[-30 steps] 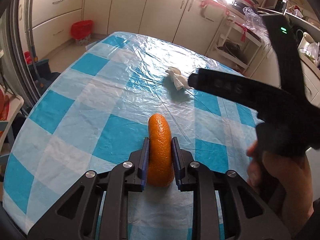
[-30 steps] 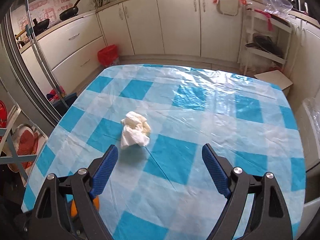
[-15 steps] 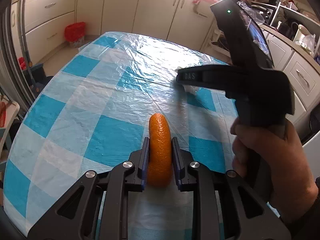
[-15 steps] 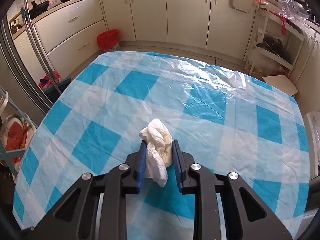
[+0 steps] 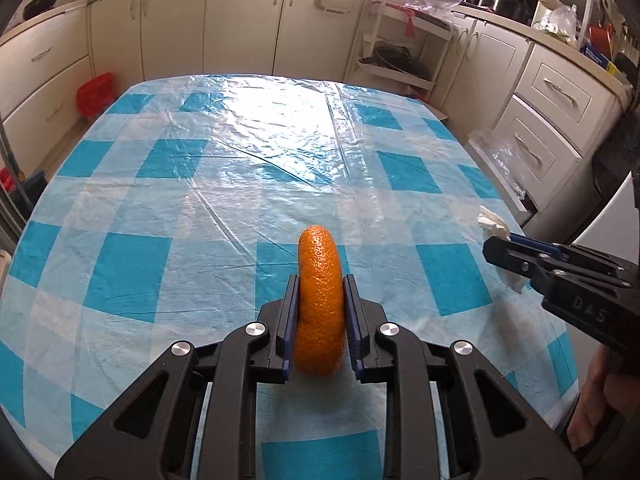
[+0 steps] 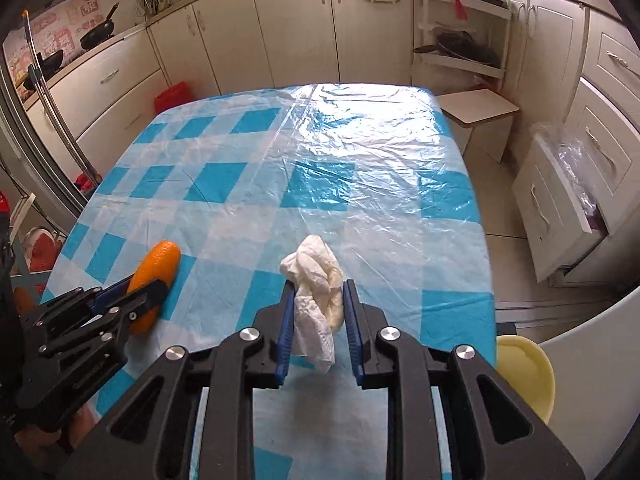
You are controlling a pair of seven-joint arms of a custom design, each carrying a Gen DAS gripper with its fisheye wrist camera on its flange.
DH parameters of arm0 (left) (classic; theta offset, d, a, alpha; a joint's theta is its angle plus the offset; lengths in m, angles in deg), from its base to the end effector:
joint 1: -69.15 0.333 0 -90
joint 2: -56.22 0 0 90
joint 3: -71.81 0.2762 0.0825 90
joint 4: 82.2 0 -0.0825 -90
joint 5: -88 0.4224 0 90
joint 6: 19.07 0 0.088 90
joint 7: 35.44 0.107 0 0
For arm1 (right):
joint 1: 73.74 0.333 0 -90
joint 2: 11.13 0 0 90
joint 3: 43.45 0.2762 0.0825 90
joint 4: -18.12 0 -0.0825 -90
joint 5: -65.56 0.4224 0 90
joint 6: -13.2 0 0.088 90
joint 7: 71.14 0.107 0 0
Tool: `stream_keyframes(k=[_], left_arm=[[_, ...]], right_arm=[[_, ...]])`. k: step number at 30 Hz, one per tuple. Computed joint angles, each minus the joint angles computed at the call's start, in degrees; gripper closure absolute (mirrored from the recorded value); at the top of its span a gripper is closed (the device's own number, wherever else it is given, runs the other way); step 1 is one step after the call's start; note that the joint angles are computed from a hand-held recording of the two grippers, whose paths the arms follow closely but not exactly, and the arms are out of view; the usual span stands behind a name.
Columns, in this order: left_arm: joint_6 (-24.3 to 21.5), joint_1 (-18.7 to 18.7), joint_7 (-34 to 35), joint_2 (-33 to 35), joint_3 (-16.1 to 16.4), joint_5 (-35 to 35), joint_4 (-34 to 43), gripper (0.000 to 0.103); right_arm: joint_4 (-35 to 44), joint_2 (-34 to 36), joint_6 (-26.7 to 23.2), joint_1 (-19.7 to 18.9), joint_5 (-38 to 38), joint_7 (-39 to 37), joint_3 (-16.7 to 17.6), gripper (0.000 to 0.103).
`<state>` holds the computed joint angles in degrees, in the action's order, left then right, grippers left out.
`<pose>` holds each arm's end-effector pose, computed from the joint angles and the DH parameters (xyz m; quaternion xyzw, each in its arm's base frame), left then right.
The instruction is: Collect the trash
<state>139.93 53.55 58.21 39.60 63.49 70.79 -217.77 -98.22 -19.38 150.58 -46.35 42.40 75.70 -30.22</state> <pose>0.5028 -0.2110 0.4608 -0.5755 0.7398 -0.3232 0.1304 0.4538 0.3912 0.5135 -0.6570 0.6891 -0.1682 0.2553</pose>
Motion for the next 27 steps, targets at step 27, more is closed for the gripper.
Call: stream_keyframes(k=[27], left_arm=[[0.5, 1.6, -4.8, -1.0, -1.5, 5.3, -0.8, 0.044]], right_arm=[[-5.5, -2.7, 4.0, 1.0, -3.5, 4.2, 1.8, 0.045]])
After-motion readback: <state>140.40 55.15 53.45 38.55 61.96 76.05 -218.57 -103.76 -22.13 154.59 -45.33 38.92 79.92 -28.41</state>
